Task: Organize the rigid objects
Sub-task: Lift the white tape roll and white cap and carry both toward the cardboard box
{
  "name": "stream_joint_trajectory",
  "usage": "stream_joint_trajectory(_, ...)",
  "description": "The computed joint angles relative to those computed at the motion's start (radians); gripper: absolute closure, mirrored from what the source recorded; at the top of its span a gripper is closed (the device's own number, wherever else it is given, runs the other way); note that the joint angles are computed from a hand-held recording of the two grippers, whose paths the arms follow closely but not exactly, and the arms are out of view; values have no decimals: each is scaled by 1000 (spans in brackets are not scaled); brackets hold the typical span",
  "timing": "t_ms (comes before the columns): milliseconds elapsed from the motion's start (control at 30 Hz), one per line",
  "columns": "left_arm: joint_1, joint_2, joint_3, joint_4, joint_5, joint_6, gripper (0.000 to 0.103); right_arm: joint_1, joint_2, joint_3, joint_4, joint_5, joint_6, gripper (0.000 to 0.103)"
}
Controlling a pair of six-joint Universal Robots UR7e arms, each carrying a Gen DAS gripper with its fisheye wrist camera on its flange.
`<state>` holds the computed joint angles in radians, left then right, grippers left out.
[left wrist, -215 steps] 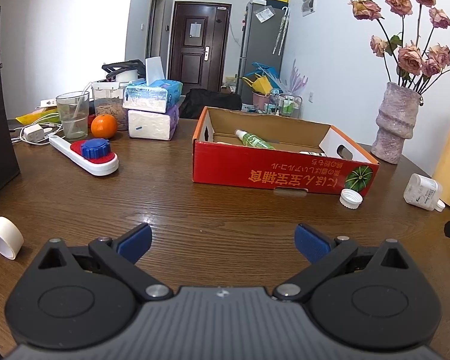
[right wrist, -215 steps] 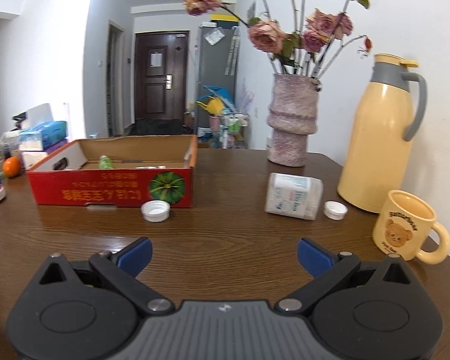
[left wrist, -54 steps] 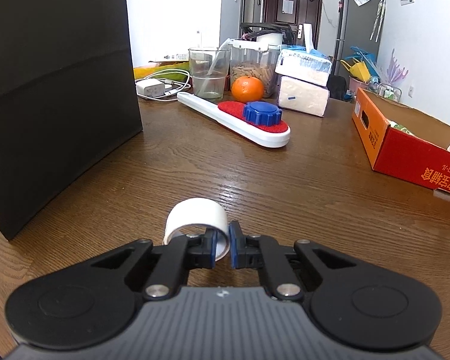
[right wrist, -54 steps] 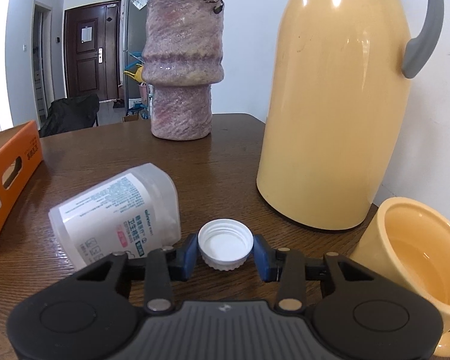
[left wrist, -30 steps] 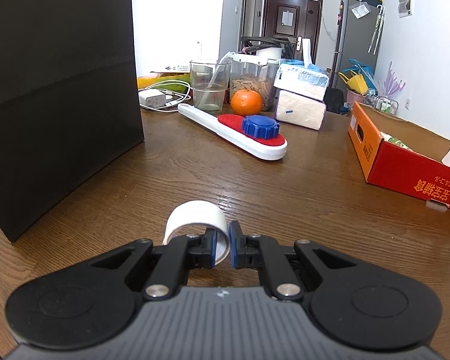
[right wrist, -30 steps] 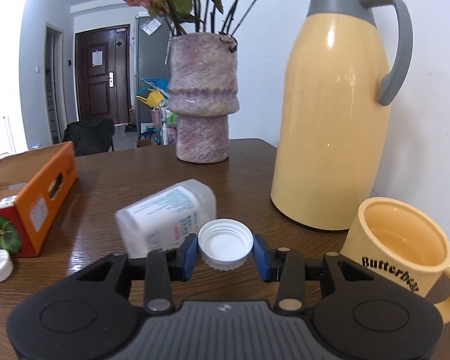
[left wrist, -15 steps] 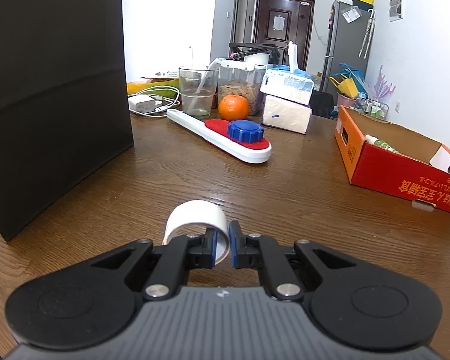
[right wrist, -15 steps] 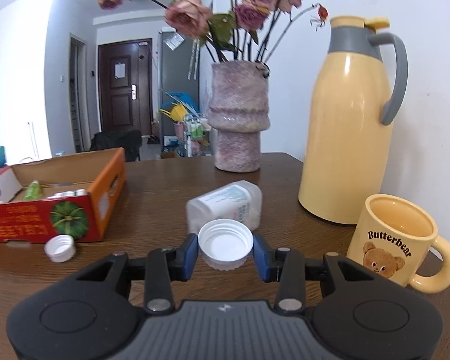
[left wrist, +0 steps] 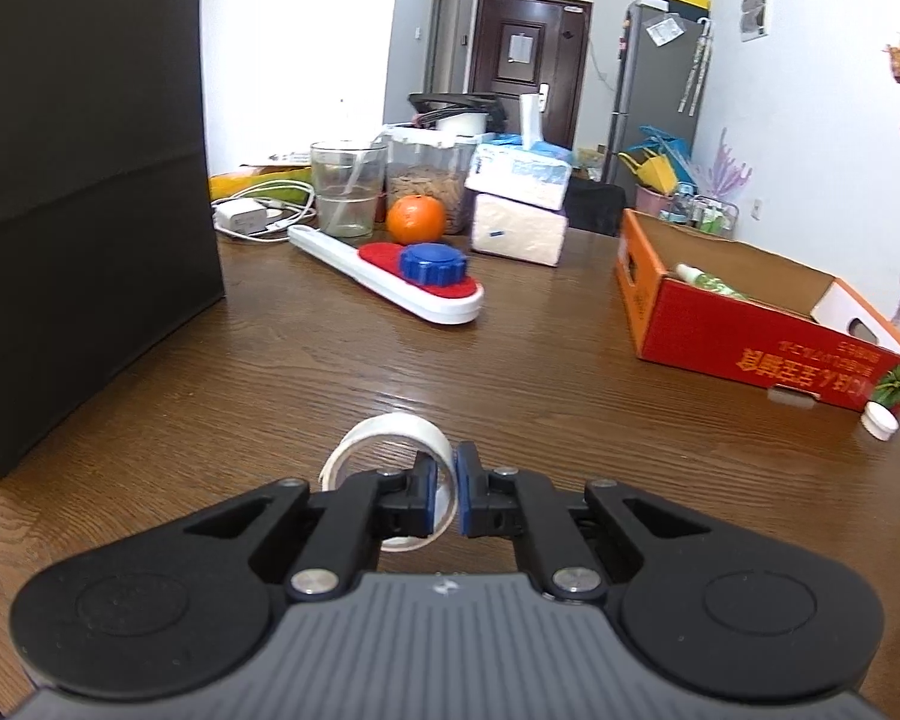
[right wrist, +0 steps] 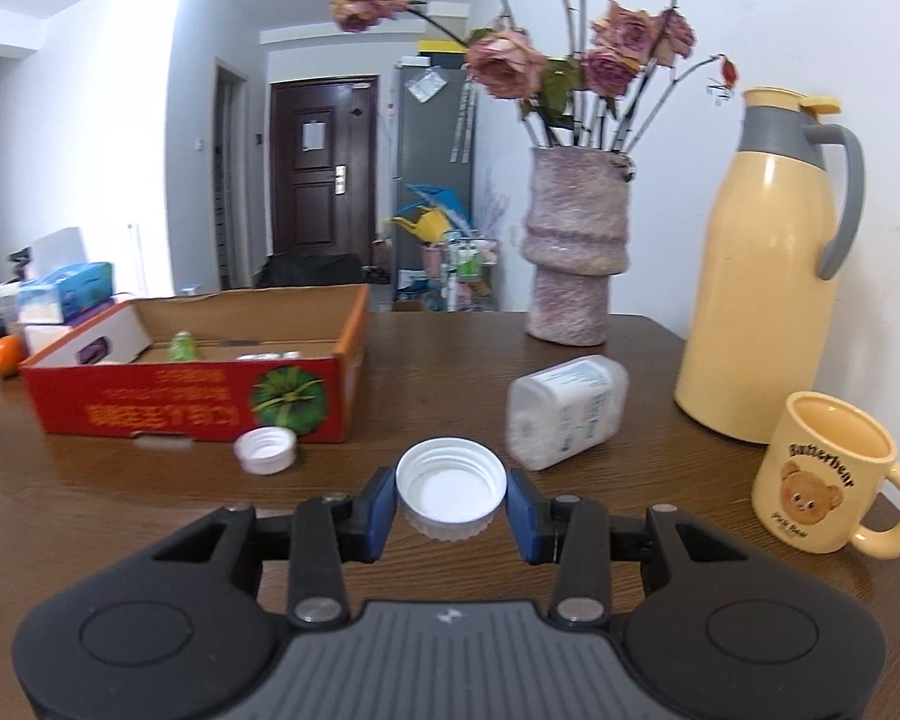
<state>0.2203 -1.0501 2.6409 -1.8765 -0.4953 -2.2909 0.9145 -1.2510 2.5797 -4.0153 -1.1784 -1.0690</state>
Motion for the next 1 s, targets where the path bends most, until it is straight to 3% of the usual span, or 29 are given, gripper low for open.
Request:
stream_joint_trajectory(633, -68, 74, -37, -135, 39, 151, 96, -5, -55, 142, 79, 92, -156, 64)
stream_joint_trajectory(1000, -52, 141, -81, -334, 129, 379, 96, 26, -45, 174, 80, 95, -189, 64)
